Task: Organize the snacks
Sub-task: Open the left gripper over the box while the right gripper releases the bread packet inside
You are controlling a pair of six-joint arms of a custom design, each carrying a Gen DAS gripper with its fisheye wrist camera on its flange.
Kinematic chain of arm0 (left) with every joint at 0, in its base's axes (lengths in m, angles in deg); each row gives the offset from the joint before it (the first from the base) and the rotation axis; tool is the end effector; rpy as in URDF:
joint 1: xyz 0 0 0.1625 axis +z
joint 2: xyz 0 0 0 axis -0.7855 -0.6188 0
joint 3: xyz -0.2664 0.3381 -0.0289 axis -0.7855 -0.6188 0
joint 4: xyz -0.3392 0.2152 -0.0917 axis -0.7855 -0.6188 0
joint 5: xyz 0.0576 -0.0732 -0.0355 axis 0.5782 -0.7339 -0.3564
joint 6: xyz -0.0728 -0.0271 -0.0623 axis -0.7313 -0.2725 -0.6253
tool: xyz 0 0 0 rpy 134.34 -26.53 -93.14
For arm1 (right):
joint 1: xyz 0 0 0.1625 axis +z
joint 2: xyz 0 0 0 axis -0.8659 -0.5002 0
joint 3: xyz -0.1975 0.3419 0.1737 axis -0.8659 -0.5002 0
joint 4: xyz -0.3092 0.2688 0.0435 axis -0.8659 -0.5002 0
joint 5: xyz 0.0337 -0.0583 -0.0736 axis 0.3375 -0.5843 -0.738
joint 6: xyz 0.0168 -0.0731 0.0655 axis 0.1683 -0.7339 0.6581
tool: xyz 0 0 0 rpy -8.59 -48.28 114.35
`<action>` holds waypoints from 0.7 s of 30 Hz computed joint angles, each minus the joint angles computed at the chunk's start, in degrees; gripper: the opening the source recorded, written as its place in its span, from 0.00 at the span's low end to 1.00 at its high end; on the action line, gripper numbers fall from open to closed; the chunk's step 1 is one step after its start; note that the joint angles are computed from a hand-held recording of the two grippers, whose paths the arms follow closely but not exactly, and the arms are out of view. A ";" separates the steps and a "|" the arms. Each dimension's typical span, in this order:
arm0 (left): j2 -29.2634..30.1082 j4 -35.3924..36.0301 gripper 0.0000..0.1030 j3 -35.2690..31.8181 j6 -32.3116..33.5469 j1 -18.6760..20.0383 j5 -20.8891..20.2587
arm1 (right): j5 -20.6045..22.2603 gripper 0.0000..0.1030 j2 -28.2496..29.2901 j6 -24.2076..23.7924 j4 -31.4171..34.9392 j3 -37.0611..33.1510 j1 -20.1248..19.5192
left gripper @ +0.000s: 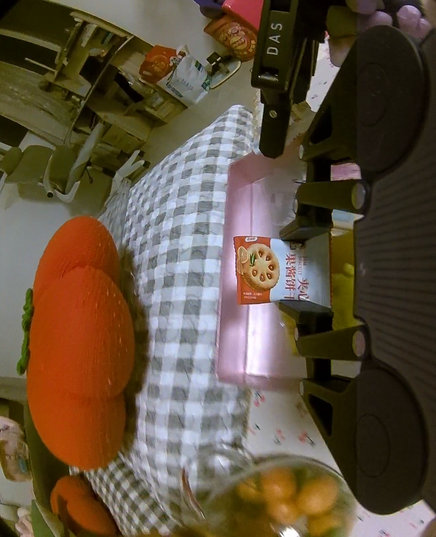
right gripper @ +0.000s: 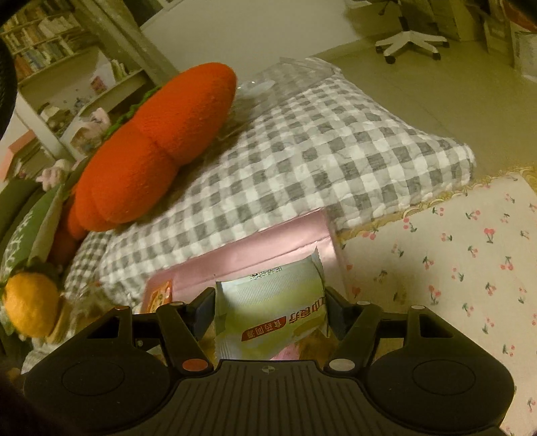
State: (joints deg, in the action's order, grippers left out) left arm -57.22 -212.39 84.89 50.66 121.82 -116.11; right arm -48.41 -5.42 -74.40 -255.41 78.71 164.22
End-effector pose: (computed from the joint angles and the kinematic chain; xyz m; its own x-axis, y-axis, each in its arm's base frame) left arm -0.0815 -0.6956 0.2083 -0.7520 0.5279 -0.3949 0.6490 0.6978 -0.3030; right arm 0.2342 -0.6174 0.0379 -0.9108 0.3533 0.2138 0.0268 0.5672 -0.8231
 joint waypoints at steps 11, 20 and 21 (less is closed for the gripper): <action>2.24 -3.91 0.52 -0.14 4.68 -0.47 0.94 | 0.73 0.81 -0.25 -0.09 0.46 -0.77 -0.53; -2.39 -3.69 0.67 4.58 5.37 -1.17 2.87 | -1.90 0.82 -1.38 -0.99 0.79 1.75 2.48; -3.40 -3.36 0.68 5.46 5.10 -1.21 3.06 | -2.37 0.82 -1.50 -1.04 0.68 2.19 3.01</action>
State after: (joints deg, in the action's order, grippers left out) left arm -60.62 -215.75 90.35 55.75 120.61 -113.05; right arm -50.78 -6.92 -75.43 -254.73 80.90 167.23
